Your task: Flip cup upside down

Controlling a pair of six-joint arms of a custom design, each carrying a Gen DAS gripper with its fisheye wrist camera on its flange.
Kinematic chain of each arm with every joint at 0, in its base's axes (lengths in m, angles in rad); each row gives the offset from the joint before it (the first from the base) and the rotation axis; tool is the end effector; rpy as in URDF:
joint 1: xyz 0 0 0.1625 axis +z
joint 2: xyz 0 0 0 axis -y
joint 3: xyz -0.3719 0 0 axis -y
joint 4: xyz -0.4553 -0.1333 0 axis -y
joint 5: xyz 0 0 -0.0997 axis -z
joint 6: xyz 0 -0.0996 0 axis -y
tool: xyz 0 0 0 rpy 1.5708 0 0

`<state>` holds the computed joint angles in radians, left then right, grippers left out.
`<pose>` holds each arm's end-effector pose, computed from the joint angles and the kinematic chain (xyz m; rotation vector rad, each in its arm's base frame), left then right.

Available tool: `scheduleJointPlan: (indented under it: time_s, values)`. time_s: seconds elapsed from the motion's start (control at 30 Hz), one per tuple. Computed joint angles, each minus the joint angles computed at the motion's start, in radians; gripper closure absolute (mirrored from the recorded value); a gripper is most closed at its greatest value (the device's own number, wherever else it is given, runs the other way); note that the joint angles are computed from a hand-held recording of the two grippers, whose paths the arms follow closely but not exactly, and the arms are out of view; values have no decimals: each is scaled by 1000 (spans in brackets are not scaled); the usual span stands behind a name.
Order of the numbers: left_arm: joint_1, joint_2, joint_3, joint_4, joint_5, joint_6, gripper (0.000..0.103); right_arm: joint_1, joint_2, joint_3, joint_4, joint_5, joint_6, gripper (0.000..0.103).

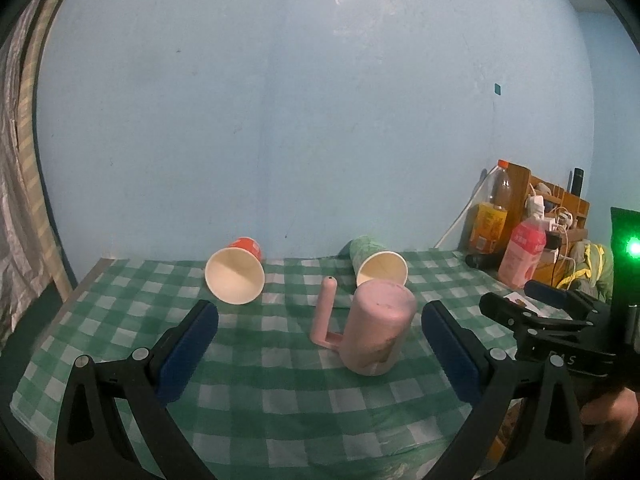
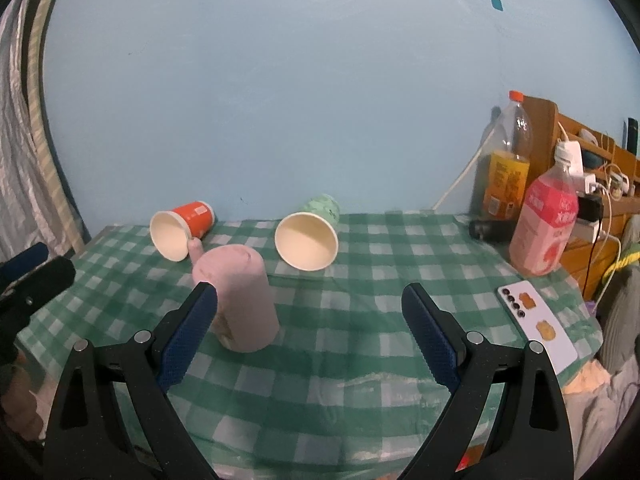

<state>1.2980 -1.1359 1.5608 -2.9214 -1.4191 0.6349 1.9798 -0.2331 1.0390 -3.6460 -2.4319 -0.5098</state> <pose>-0.0485 -0.7238 0.3326 1.0383 2.3505 -1.2253 0.3587 -0.6823 -0.0041 0.2643 -1.9711 1.3417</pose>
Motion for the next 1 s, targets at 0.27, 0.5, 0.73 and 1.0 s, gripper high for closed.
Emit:
scheduleJointPlan:
  time_s: [0.27,0.5,0.73,1.0]
  values:
    - [-13,6,2,11,49,13,0,-1,0,1,13,-7,6,11]
    - [-16,9,1,8,75,18,0,-2,-1,2,24,-2,12,11]
    - [-15,13,-10,27,83,8,0,-3,3,-5,36,-4,19,11]
    - [-18,11,-2,33,83,14,0,-4,4,-6,38,-4,21,11]
